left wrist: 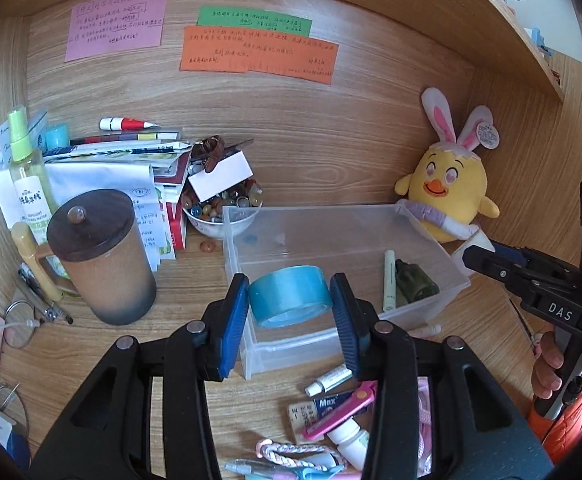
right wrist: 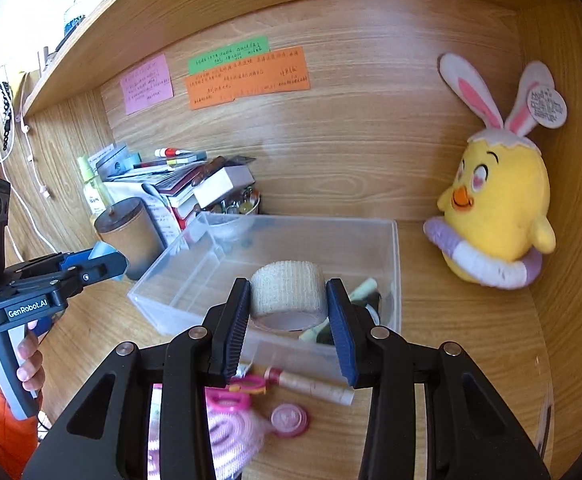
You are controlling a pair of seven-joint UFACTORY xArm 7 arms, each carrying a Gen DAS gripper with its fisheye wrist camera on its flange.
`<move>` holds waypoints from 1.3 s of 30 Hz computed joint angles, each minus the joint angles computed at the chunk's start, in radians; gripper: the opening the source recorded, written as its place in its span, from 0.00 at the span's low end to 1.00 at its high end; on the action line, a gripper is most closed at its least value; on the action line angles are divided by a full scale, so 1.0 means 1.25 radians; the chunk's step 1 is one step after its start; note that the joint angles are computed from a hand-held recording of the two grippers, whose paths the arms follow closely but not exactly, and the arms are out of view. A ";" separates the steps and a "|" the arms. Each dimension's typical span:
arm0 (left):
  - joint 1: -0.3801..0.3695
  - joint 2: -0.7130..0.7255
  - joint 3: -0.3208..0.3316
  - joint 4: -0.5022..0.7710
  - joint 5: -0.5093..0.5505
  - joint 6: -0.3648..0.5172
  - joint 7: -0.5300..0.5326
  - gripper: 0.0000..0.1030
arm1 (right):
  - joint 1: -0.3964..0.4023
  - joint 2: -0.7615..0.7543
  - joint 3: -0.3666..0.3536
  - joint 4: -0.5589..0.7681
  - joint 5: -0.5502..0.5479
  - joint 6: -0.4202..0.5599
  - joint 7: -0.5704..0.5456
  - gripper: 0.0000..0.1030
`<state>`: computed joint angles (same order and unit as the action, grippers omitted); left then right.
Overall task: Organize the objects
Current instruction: 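Lower tape roll and bandage roll into the clear box and release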
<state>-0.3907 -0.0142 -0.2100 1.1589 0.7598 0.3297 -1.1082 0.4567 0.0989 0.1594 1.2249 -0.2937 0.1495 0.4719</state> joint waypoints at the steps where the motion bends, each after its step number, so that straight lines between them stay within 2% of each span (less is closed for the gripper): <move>1: 0.001 0.007 0.002 0.006 -0.019 -0.005 0.017 0.40 | 0.002 0.008 -0.003 0.011 -0.008 0.005 0.005 0.35; 5: -0.005 0.037 0.009 0.027 -0.080 -0.008 0.082 0.40 | 0.012 0.044 -0.010 0.056 -0.019 0.030 0.004 0.35; 11: -0.035 0.095 0.028 0.076 -0.139 0.026 0.158 0.40 | 0.030 0.105 -0.019 0.124 -0.010 0.084 -0.019 0.35; 18: -0.054 0.133 0.048 0.102 -0.198 0.039 0.219 0.40 | 0.021 0.162 -0.002 0.171 0.069 0.128 -0.092 0.35; 22: -0.060 0.147 0.056 0.109 -0.231 0.040 0.249 0.40 | 0.002 0.192 0.025 0.199 0.151 0.153 -0.154 0.35; 25: -0.074 0.148 0.068 0.110 -0.209 0.041 0.238 0.40 | 0.011 0.206 0.017 0.213 0.166 0.169 -0.165 0.35; 30: -0.076 0.152 0.066 0.114 -0.226 0.048 0.260 0.41 | 0.020 0.207 0.010 0.217 0.175 0.183 -0.177 0.35; 33: -0.072 0.143 0.063 0.105 -0.249 0.042 0.273 0.47 | 0.016 0.199 0.015 0.212 0.187 0.188 -0.193 0.37; 34: -0.072 0.137 0.063 0.098 -0.250 0.037 0.271 0.52 | 0.019 0.196 0.012 0.211 0.185 0.189 -0.191 0.41; 39: -0.083 0.096 0.070 0.068 -0.167 0.036 0.195 0.71 | 0.034 0.166 -0.001 0.179 0.157 0.168 -0.171 0.50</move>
<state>-0.4945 0.1056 -0.1227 1.2445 0.5512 0.3746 -0.8641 0.4998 0.3067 0.1581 1.4489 -0.0972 0.3596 0.2586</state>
